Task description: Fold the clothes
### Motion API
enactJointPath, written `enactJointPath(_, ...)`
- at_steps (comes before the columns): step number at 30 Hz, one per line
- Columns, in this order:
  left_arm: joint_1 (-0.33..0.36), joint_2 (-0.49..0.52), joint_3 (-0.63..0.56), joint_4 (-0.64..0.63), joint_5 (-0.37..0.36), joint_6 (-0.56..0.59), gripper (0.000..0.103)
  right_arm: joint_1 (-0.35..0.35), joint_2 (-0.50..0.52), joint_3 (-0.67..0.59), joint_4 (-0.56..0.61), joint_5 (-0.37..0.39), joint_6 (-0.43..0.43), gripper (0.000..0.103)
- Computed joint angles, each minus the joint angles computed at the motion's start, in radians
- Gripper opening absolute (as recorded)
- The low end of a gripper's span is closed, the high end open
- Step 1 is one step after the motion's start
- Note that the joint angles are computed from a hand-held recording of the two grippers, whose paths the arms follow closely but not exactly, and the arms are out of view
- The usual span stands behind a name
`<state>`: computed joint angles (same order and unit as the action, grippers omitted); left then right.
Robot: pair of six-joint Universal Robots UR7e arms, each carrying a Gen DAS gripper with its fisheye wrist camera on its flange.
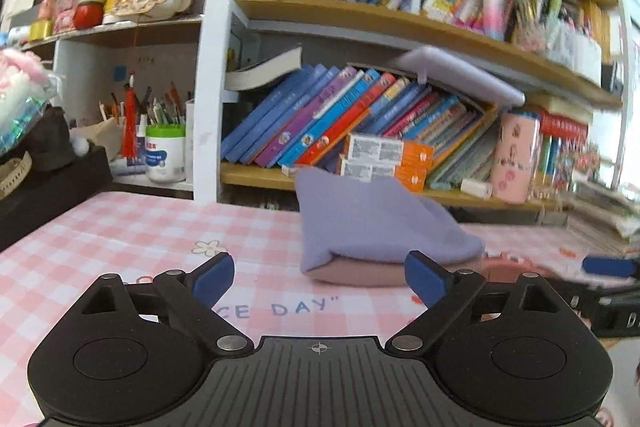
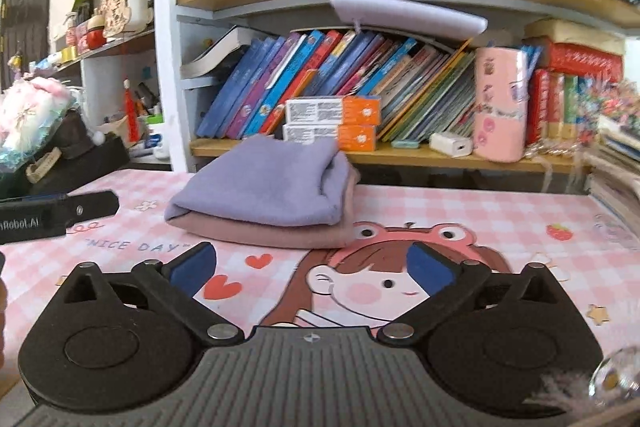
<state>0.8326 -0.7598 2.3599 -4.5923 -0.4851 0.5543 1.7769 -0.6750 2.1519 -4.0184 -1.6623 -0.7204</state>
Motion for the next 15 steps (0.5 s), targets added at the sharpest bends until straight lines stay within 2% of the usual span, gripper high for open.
enactJointPath(8, 0.004, 0.016, -0.009, 0.056, 0.021, 0.011, 0.096, 0.004, 0.024, -0.014, -0.043, -0.059, -0.029, 0.103)
enactJointPath(15, 0.002, 0.015, -0.008, 0.064, 0.036, -0.007, 0.1, 0.005, 0.028, -0.018, -0.036, -0.069, -0.036, 0.103)
